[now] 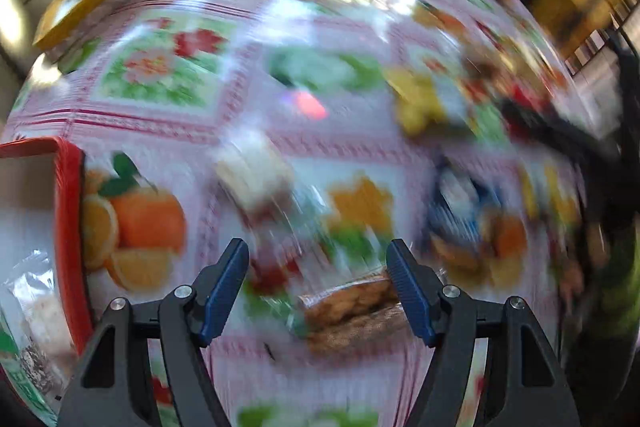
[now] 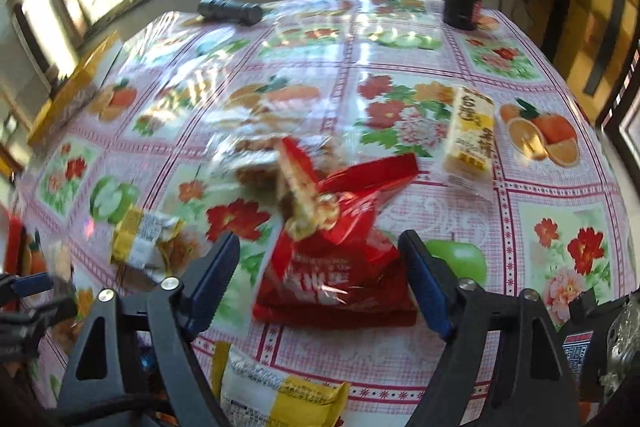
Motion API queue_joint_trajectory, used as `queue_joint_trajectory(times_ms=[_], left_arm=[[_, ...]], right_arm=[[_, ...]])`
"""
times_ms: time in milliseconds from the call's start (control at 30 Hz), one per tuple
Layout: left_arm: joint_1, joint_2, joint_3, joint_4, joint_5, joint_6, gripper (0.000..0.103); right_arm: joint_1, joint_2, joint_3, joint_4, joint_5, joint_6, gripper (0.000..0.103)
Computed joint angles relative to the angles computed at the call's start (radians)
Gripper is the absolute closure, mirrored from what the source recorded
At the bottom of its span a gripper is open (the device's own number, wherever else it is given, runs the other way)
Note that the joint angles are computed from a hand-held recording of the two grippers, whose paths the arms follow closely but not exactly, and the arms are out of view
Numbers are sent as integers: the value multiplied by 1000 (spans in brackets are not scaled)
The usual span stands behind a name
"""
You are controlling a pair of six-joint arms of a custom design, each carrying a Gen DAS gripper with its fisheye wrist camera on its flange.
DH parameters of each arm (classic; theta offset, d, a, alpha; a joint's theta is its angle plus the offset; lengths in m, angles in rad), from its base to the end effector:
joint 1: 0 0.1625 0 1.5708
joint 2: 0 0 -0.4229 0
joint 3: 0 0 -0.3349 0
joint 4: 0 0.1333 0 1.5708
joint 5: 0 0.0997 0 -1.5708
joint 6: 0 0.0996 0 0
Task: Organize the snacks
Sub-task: 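Grasp the brown twisted-snack packet with the left gripper while the right grasps the red chip bag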
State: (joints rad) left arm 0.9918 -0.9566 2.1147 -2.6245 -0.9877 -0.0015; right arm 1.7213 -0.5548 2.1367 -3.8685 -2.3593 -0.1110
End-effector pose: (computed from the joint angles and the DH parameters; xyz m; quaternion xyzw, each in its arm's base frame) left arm -0.0989 -0.4951 0.1082 0.2867 0.9126 -0.0343 0.2893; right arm 0.1335 -0.4623 0.0628 -0.0207 -0.8749 0.3305 0.3533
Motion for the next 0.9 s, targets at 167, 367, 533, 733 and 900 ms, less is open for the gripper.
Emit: queue_joint_trajectory(times_ms=[167, 367, 533, 733, 900], left_arm=[[-73, -61, 106, -42, 20, 173, 32], [-103, -40, 137, -79, 37, 433, 32], [-82, -47, 108, 50, -93, 631, 32], [-79, -39, 100, 159, -59, 573, 31], [-70, -74, 127, 178, -66, 478, 43]], right_arm=[[-2, -5, 4, 8, 9, -1, 25], [-20, -23, 33, -22, 66, 11, 22], [-23, -24, 37, -27, 79, 13, 21], [-29, -28, 51, -45, 101, 23, 21], [-23, -21, 37, -38, 81, 24, 21]])
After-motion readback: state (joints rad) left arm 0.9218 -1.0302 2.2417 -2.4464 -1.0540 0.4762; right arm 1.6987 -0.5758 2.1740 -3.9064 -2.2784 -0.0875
